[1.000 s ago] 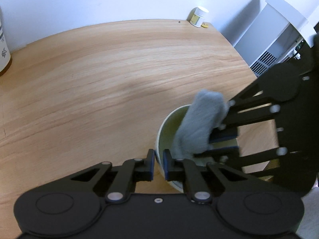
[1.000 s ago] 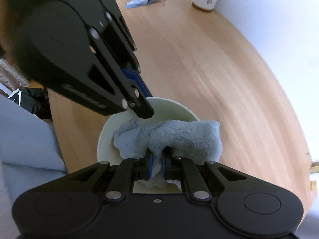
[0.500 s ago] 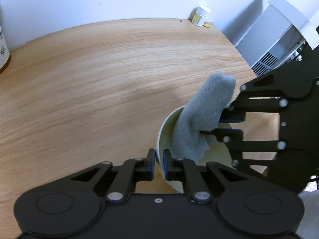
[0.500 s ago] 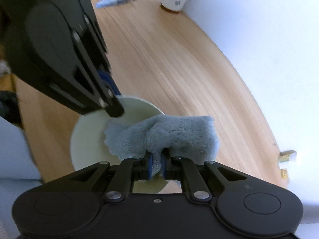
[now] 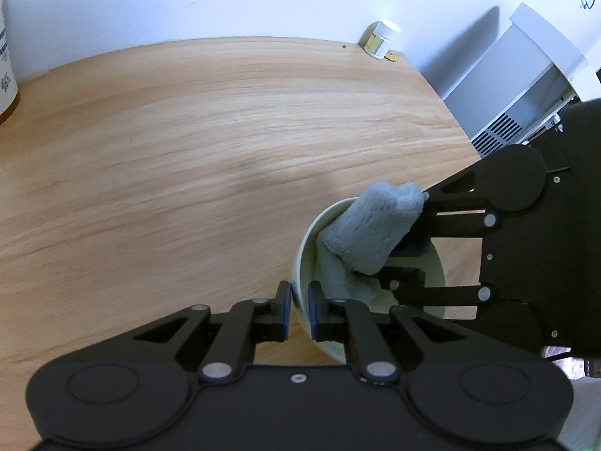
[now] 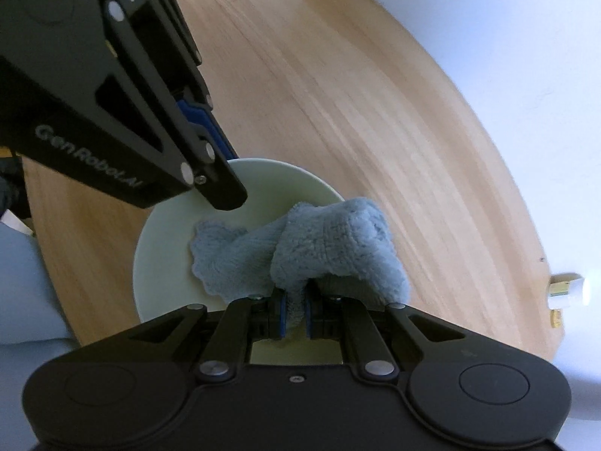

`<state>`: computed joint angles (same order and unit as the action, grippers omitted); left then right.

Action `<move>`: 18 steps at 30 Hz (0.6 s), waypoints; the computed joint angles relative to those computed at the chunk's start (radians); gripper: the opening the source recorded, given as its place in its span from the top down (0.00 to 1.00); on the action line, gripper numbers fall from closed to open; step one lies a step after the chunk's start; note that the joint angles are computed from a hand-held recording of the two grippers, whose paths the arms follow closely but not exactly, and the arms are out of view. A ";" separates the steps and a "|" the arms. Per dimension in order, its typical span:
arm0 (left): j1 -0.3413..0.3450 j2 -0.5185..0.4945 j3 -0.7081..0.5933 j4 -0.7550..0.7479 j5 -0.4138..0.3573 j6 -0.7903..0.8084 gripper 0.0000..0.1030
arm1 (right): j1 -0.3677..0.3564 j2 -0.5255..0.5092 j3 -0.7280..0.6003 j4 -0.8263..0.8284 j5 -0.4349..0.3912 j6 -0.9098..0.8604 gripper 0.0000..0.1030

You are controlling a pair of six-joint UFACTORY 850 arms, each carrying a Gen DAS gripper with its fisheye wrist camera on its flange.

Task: Clean bowl
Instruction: 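Rub the cloth around the bowl's inner surface with the right gripper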

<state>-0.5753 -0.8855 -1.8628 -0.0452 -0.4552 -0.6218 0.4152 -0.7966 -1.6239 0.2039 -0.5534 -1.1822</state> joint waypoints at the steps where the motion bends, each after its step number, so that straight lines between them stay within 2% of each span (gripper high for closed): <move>1: 0.001 0.001 0.002 -0.001 0.005 -0.004 0.92 | 0.000 -0.005 -0.008 0.009 -0.017 -0.004 0.91; 5: 0.004 0.008 0.019 -0.002 0.029 -0.029 0.93 | -0.007 -0.021 -0.039 0.085 -0.105 -0.054 0.90; 7: 0.004 0.009 0.020 -0.004 0.031 -0.033 0.93 | -0.034 0.000 -0.015 0.132 -0.159 -0.108 0.90; 12: 0.004 0.012 0.024 0.000 0.029 -0.037 0.93 | -0.057 0.066 0.064 0.175 -0.129 -0.157 0.90; 18: 0.003 0.003 0.004 0.003 0.014 -0.030 0.93 | -0.062 0.156 0.140 0.153 -0.078 -0.171 0.90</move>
